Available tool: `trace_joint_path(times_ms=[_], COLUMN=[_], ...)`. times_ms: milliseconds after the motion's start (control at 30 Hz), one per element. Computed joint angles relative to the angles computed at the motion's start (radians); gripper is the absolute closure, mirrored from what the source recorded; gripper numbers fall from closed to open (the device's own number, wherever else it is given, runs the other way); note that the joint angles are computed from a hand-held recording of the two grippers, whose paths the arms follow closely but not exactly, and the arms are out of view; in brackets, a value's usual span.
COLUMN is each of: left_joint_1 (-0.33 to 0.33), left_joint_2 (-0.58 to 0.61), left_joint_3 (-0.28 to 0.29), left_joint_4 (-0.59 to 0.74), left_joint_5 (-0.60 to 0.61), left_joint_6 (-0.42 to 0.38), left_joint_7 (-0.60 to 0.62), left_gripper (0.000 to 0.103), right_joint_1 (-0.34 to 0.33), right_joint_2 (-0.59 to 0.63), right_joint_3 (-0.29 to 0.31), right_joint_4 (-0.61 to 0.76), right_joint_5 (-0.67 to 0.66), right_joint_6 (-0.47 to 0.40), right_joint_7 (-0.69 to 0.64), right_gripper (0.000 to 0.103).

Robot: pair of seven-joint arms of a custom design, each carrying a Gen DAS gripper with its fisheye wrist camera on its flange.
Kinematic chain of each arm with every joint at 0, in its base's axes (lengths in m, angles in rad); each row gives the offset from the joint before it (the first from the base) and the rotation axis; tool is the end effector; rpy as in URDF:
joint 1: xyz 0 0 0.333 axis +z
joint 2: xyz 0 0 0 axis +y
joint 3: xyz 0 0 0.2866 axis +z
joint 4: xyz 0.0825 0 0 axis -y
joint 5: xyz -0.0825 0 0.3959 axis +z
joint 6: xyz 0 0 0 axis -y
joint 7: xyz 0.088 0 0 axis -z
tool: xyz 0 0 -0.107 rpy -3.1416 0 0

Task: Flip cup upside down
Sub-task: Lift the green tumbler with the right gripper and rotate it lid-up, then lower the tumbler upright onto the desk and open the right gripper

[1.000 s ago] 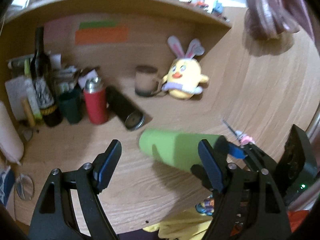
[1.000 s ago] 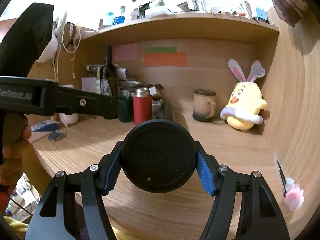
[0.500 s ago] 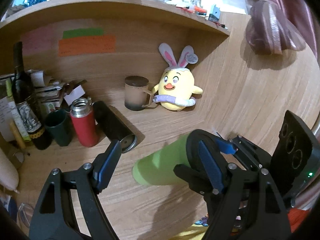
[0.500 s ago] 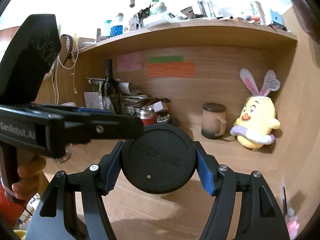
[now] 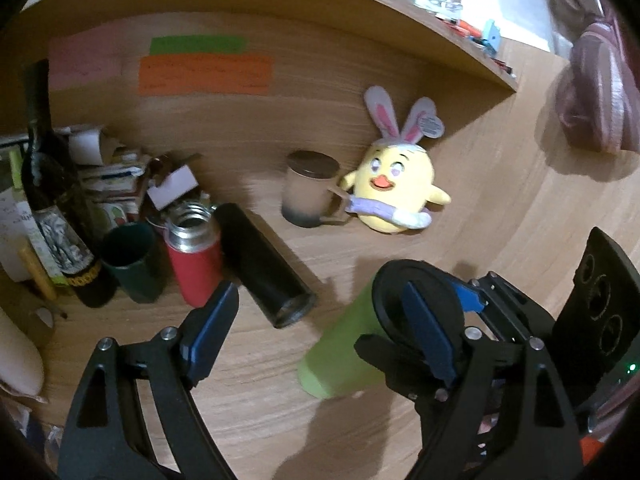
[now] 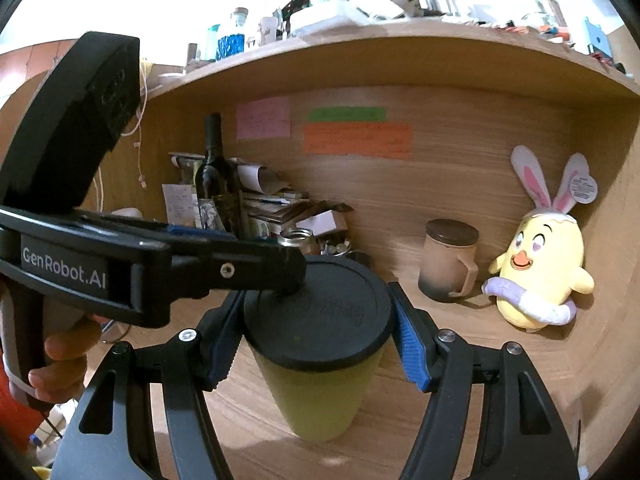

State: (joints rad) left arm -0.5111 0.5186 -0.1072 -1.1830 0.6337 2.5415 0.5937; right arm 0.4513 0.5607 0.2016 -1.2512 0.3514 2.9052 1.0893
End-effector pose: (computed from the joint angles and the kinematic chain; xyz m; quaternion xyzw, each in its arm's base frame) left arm 0.6238 -0.4245 0.5649 -0.6359 0.6186 -0.3939 0.2405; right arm 0.6421 0.4071 0.5463 -0.7736 0.3387 -0.2060 0.4943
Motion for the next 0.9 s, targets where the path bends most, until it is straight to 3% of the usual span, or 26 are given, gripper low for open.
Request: trace_joint_path(times_ms=[167,233,567,733,800,900], left_joint_1=[-0.014,0.010,-0.027,-0.073,-0.100,-0.141], left_joint_2=[0.005,-0.002,-0.017,-0.126,-0.174,-0.233], left_joint_3=[0.031,0.012,0.039,0.064,0.065,0.047], left_joint_4=[0.012,-0.009,-0.012,-0.138,-0.193,-0.262], left_joint_5=[0.045,0.025,0.113,0.294,0.400,0.543], left_joint_6=[-0.036,0.000,-0.025,-0.003,-0.036,-0.133], left_joint_7=[-0.050,-0.039,-0.087,-0.259,-0.353,-0.474], left_gripper=[0.018,0.018,0.018,0.018,0.015,0.008], right_joint_1=[-0.008,-0.014,-0.037,-0.068,-0.086,-0.109], right_joint_2=[0.048,0.058,0.012,-0.130,-0.191,-0.283], right_joint_3=[0.006,0.010,0.019,0.040,0.054,0.075], right_joint_4=[0.070,0.084,0.038,-0.147,-0.221,-0.332], right_joint_5=[0.008,0.022,0.071,0.134,0.180,0.273], right_joint_6=[-0.090,-0.124,-0.185,-0.096,-0.056,0.016], right_joint_7=[0.007,0.008,-0.023,-0.116,-0.161,-0.239], right_gripper=[0.039,0.039,0.039,0.026,0.018,0.013])
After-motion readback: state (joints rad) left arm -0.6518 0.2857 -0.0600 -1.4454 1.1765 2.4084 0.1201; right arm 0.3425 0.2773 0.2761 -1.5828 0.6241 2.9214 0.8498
